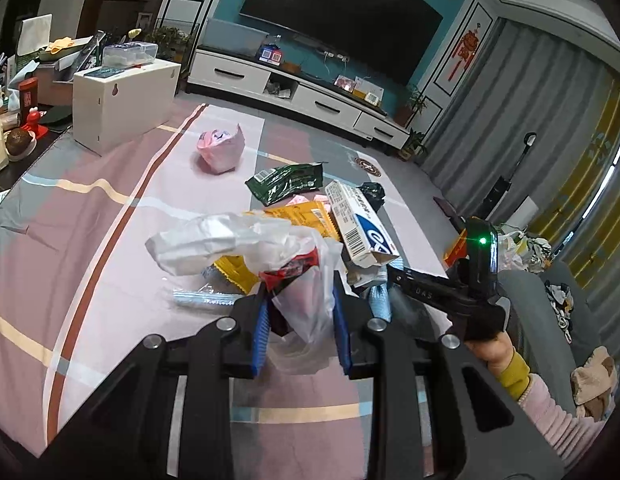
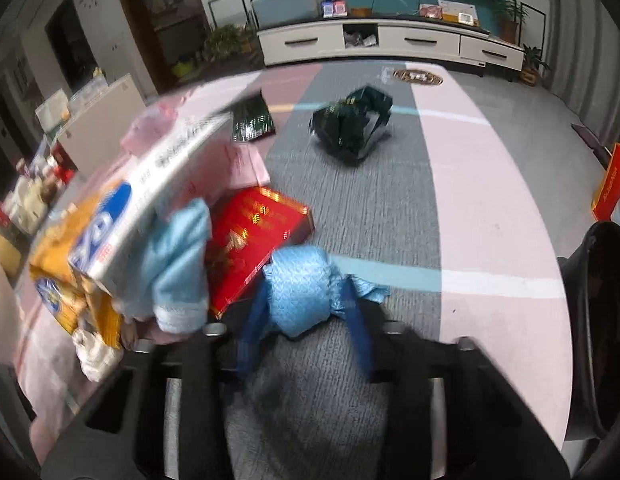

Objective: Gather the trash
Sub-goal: 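Grasp the white plastic bag with the left tool while the right tool grasps the light blue cloth, then carry both items over the black bin and open both tools to drop them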

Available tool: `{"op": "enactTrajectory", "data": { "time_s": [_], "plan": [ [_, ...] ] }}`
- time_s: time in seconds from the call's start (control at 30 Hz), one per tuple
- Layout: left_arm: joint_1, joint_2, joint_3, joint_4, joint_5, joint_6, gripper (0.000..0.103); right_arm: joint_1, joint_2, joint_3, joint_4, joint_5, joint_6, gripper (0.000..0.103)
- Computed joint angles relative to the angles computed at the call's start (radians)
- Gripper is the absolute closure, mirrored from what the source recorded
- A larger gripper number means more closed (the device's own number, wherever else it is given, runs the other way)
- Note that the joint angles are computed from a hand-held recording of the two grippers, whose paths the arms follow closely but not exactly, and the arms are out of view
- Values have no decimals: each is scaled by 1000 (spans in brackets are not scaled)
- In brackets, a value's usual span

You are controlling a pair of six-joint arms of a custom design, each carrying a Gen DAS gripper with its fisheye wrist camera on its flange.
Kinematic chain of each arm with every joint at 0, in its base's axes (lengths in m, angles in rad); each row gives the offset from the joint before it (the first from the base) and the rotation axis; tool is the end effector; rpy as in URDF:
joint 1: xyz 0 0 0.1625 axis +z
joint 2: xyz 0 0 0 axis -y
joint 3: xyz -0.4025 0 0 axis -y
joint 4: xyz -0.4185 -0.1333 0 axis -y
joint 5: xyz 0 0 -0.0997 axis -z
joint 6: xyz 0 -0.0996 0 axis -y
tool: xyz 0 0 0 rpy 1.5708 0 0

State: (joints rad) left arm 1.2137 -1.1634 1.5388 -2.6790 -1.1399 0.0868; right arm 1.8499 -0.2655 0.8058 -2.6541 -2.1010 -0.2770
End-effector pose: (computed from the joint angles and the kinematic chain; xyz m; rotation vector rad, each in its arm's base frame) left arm -0.0750 -0.7015 0.3780 0.3620 2.6035 -1.0732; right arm 0.3213 -0.8203 0.0308 0.5103 -2.4839 0.7046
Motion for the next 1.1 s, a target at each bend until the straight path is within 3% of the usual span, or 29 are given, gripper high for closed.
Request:
{"op": "enactTrajectory", "data": {
  "time_s": [0.07,0.3,0.5,1.1],
  "plan": [
    [-2,0,2,1,9,1,75,7,-19,44,-44,-20,-11,80],
    [-20,-16,21,16,21,4,75,23,-209,348,-207,16,15,81],
    [-43,-24,36,31,19,8,75,26,-337,531,-308,21,55,81],
    [-158,76,8,107,16,90,75,-17,-497,745,-549,16,108,81]
  ]
}}
